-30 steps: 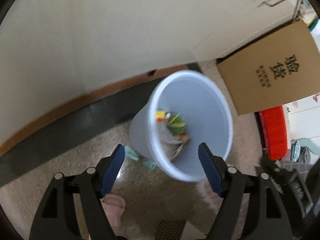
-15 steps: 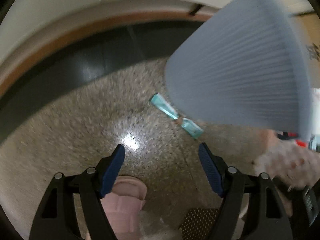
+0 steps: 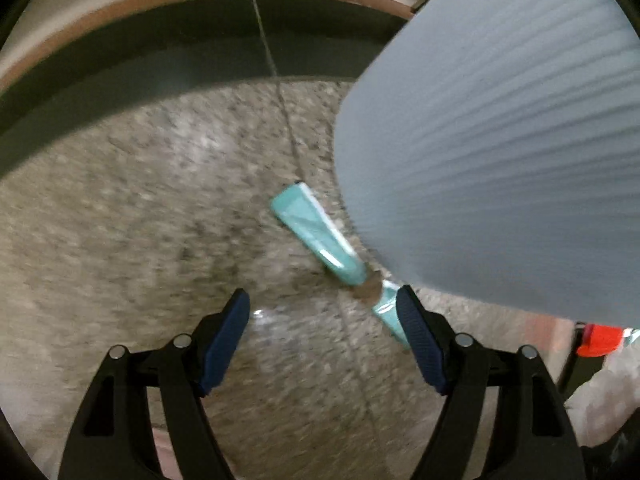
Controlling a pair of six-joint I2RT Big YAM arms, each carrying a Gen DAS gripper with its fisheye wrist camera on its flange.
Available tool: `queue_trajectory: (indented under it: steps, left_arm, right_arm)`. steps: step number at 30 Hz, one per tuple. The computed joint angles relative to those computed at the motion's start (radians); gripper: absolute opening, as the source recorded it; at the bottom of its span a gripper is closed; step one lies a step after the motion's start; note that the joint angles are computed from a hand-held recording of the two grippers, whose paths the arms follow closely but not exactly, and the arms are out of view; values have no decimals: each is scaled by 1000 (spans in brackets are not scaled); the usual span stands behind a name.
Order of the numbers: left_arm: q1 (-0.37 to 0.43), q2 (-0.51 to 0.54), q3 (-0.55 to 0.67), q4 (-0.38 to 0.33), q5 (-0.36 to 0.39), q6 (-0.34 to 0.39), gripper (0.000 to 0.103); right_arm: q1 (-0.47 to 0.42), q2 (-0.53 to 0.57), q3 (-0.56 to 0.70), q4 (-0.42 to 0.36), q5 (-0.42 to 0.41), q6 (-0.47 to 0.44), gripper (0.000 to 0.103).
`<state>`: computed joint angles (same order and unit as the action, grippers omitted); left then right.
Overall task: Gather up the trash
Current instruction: 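Grasp the teal tube from the floor with the left gripper, then lift the teal tube over the wastebasket with the left gripper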
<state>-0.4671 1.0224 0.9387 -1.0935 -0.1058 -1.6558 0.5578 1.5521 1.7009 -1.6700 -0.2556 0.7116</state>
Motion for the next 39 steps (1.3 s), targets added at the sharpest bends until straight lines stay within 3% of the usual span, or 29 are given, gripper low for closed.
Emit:
queue_trajectory:
  steps: [5,10,11,13,21,25,30,33,35,38,39]
  left_arm:
    - [-1,43,6,44,-13,8,73]
    - [-16,108,55,10,-65,50,71]
    - [-20,122,67,-5,-72,52,68]
    - [-28,157,98,-55,-79,62,45]
    - [37,78,50,14,63,59,13]
    - [69,-65,8,-37,75,34,11]
    - [118,-179,76,-206,33,129,11]
    - [183,-232,197,-358,-8,207,11]
    - [170,-231,286,-415,-55,226,11]
    - [241,-209,448,-422,-38,392,11]
    - [224,-199,488,-435,-49,404,11]
  right_arm:
    - [-2,39,6,38,35,-9,85]
    - [-3,68,10,57,55,6,85]
    - [-2,76,14,55,60,-6,85]
    - [3,87,17,52,71,-30,85]
    - [-14,75,10,53,82,-17,85]
    - [-13,73,46,34,106,-31,85]
    - [5,64,142,21,151,-91,85]
    - [11,59,193,11,151,-119,85]
    - [11,57,229,2,136,-134,85]
    - [4,50,280,-4,94,-122,85]
    - [-4,46,299,6,41,-107,85]
